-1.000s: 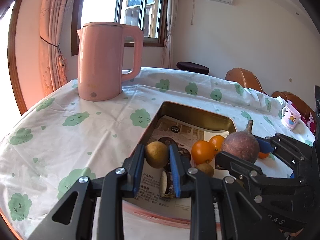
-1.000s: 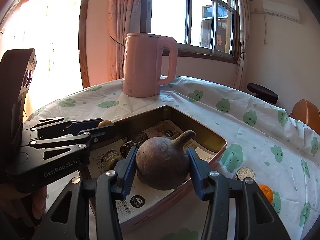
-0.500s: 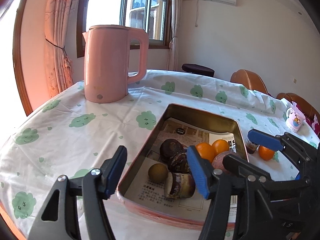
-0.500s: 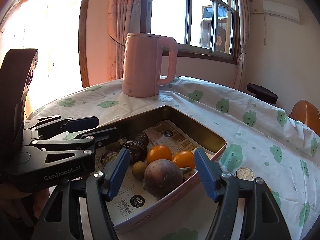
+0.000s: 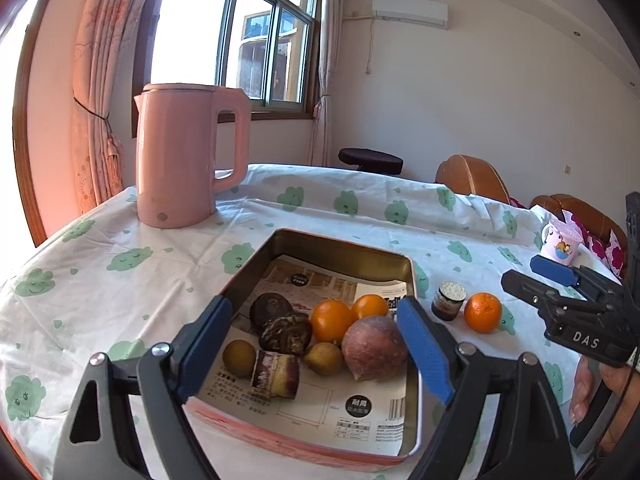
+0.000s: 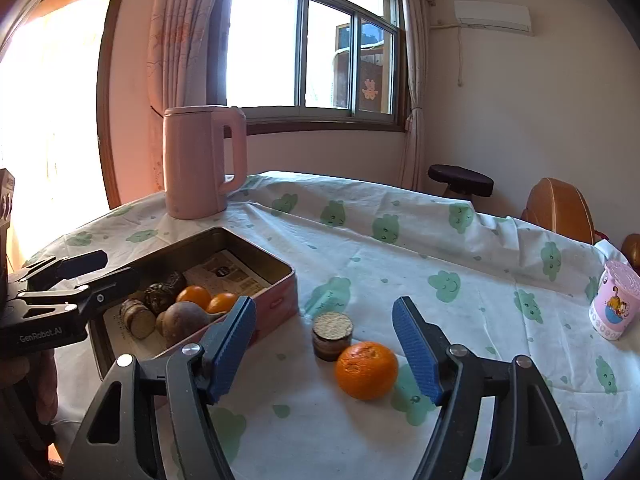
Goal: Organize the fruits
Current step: 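Move both open tools to the orange and grain jar on the cloth, then grasp the large orange with the right tool while the left tool grasps the small grain jar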
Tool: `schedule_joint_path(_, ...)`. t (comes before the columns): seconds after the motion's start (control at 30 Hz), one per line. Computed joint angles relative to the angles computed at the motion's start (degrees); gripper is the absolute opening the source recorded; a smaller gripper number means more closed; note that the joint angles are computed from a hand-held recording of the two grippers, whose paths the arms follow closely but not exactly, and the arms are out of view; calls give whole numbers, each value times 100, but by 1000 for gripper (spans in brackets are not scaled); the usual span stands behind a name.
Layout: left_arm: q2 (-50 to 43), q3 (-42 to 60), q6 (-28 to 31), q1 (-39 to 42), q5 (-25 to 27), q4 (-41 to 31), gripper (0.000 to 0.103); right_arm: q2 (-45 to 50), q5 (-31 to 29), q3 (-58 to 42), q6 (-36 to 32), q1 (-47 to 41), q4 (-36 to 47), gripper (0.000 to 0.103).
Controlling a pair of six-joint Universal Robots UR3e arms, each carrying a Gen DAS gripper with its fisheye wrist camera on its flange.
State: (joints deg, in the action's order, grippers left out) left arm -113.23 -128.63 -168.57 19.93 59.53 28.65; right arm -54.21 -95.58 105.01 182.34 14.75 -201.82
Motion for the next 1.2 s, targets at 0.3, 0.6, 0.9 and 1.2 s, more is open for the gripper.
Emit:
schedule_joint_path(0.3,3,119,26,-535,293,100,93,89,387,-396,-98,-274,1244,72)
schedule_joint_path(0.6,-59,386,120,-902,563,-135,93,395,886,-1266,-170,-515,2730,67)
schedule_joint_path(0.9,-204,1015,214,-1639,783,-769,92,75,776,-539,-118,-730,1950,49)
schedule_joint_path(1.2,-1283,3218,163,-2702,1721,-2706,68,-392,828,443,138,-1473,1104,49)
